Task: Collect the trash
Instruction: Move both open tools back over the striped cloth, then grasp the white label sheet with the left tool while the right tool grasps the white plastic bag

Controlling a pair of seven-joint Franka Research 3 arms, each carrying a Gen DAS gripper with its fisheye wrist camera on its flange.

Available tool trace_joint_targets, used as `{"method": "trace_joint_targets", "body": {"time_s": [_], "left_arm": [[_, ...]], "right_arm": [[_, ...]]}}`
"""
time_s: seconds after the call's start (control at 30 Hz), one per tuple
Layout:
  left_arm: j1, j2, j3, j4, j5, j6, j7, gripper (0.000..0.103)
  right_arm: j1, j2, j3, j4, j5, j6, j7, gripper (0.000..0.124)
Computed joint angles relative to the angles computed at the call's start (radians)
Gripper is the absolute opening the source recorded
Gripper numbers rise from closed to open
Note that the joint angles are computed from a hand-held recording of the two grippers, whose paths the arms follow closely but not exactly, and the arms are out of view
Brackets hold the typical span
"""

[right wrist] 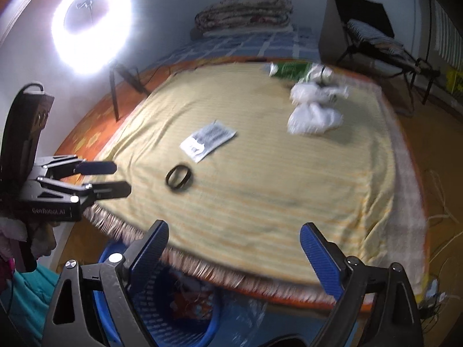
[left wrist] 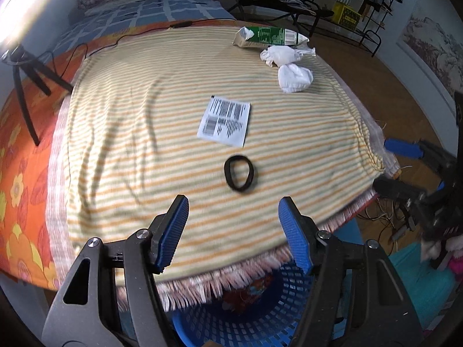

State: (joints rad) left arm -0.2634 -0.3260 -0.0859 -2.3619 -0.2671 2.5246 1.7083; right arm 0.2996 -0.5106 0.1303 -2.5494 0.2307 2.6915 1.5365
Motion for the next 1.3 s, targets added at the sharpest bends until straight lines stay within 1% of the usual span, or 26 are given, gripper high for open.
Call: {"method": "trace_joint_targets", "body": {"time_s": [0.07, 0.13, 0.3, 0.47, 0.7, 0.87, 0.93, 1.03, 1.23, 1.3], "left_arm": [[0.000, 0.019, 0.001, 0.019, -0.005, 0.004, 0.004, 0.066], [0.002, 0.043, 0.000, 0.041, -0.013, 0.006, 0.007, 0.066], [0.020, 0.112, -0.018, 0.104, -0.002, 0.018, 0.010, 0.066], [0.043, 0.202, -0.033, 0.191, -0.021, -0.003, 0.021, 0.066], [0.081, 0.336, -0.082, 0.313, 0.050, -0.034, -0.002, 0.068], [0.096, 0.407, -0.106, 0.372, 0.137, -0.047, -0.040, 0.068], [0.100, 0.428, -0.111, 0.391, 0.161, -0.054, -0.062, 0.068], [0.110, 0.459, -0.120, 0.422, 0.158, -0.071, -0.070, 0.068], [0.114, 0.495, -0.129, 0.446, 0.206, -0.065, -0.087, 0.068], [0.113, 0.508, -0.130, 0.456, 0.226, -0.056, -0.095, 0.068]], "right_arm": [[-0.024, 0.020, 0.000, 0.025, -0.016, 0.012, 0.011, 0.102], [-0.049, 0.047, -0.005, 0.056, -0.024, 0.024, 0.031, 0.102], [-0.060, 0.131, -0.053, 0.151, 0.018, 0.015, 0.038, 0.102], [-0.084, 0.232, -0.062, 0.246, 0.017, 0.022, 0.051, 0.102], [-0.104, 0.386, -0.072, 0.376, -0.023, 0.017, 0.078, 0.102], [-0.102, 0.469, -0.088, 0.454, -0.016, 0.000, 0.072, 0.102], [-0.103, 0.506, -0.091, 0.489, -0.046, -0.007, 0.092, 0.102], [-0.100, 0.553, -0.098, 0.535, -0.073, -0.014, 0.115, 0.102], [-0.079, 0.649, -0.115, 0.632, -0.154, -0.041, 0.177, 0.102], [-0.064, 0.686, -0.130, 0.669, -0.208, -0.055, 0.227, 0.102]]}}
